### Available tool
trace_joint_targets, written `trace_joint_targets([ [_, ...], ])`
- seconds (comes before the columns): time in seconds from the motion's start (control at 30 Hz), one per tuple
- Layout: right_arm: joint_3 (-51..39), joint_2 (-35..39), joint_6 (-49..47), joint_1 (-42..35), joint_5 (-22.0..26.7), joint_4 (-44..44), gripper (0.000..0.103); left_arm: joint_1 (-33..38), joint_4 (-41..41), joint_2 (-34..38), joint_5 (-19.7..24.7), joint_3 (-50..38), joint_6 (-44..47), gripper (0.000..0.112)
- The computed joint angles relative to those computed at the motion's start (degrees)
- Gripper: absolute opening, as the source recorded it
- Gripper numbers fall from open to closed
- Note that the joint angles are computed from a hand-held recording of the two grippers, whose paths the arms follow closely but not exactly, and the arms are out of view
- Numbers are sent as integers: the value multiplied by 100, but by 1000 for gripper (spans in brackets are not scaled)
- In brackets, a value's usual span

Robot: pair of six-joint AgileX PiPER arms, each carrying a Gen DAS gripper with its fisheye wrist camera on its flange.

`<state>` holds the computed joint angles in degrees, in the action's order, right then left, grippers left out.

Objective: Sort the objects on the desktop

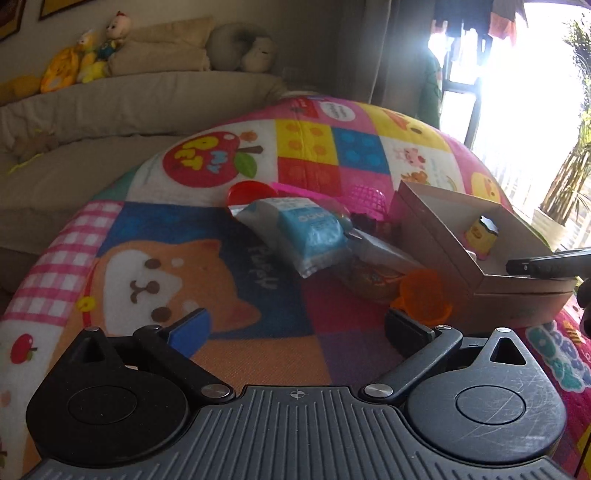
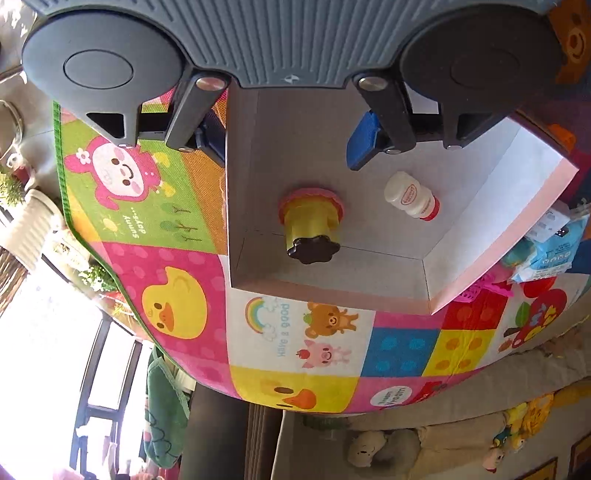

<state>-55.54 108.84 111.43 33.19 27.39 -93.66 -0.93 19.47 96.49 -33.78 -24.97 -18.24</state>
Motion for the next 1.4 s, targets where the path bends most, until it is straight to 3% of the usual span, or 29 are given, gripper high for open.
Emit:
trace_joint_targets([
  [0.17,-70,-19,-219,-31,-373,-425,65,-109,-486,123,-151,146,457,103],
  [0.27,-131,-97,-614,400,514,-316,65,17,-78,158,100,55,-12,103],
  [0.33,-229,-428,-1028,668,711,102,68,147,404,205,188,-22,-410,103],
  [0.43,-690,-773,-2539,877,103,1323,73,138,481,273,342,-110,-497,103],
  [0.57,-1937,-5,-4830,1307,-208,3048,69,-130,-144,270,555,-135,83,103],
  [0.6,-2416,414,-5403,1409,-217,3477,59,-138,-145,270,588,-144,110,103],
  [0.63,-2896,780,-5976,1483,-81,3888,53,-119,-68,265,606,-152,70,103],
  [0.77,-5083,2174,-8268,1643,1142,5522,52,13,257,263,489,-105,-93,103],
  [0.87,-6564,3088,-8945,1652,2153,6070,51,96,442,279,375,-87,-276,103],
  [0.9,-6757,3211,-8993,1641,2251,6127,41,107,467,278,361,-82,-298,103],
  [1.1,-5622,2396,-7720,1638,1500,5408,17,123,500,269,336,-66,-310,103],
  [1.4,-1480,-866,-5044,1234,-860,5187,17,137,527,269,312,-58,-334,103],
])
